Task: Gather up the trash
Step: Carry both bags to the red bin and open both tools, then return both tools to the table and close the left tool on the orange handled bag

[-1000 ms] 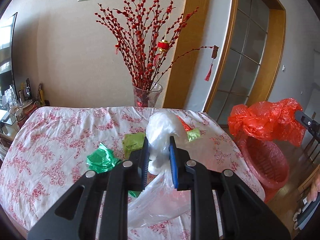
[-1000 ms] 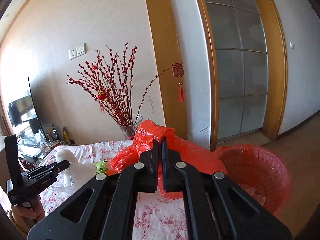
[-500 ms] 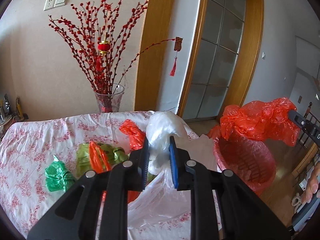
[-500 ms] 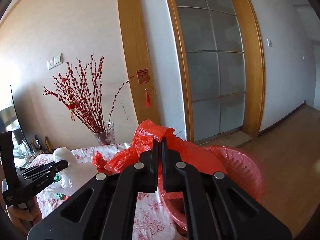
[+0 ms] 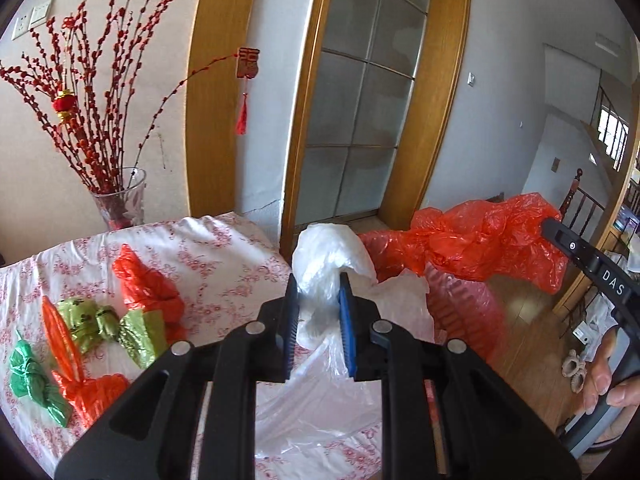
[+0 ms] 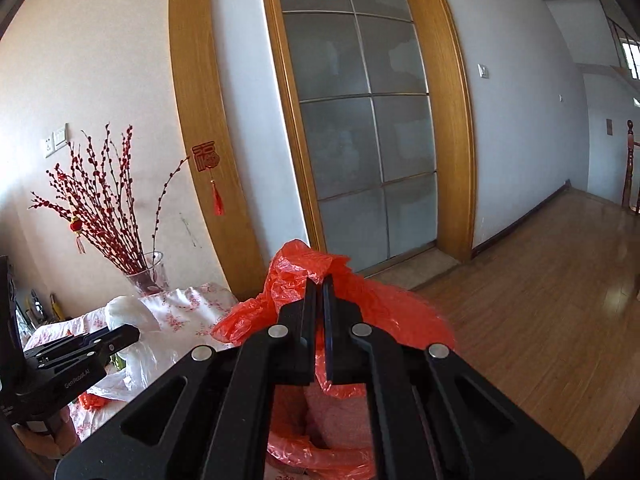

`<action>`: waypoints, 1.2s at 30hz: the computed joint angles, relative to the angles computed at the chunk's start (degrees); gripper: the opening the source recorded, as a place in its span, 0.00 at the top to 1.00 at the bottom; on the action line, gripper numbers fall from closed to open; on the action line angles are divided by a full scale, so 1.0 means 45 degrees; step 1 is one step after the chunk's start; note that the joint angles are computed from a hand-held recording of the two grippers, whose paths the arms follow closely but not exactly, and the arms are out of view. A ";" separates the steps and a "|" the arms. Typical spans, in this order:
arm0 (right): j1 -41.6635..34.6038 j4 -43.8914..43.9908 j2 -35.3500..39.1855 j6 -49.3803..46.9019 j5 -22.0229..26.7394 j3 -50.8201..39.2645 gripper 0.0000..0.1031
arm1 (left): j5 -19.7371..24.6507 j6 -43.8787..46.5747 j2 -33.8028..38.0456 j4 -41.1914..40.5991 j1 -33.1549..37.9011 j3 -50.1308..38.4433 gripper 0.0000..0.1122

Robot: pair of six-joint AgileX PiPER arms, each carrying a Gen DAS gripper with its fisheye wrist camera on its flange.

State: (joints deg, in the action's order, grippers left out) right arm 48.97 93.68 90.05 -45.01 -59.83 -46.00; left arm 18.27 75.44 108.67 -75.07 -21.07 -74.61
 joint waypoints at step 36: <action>-0.0715 -0.0052 0.0231 0.1402 0.0940 0.1710 0.45 | -0.1841 -0.1206 0.0799 0.0766 -0.0815 -0.0212 0.51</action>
State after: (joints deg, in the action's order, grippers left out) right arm 45.76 93.44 91.09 -38.70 -55.60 -38.30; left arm 9.98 70.01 112.26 -71.62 -24.74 -75.56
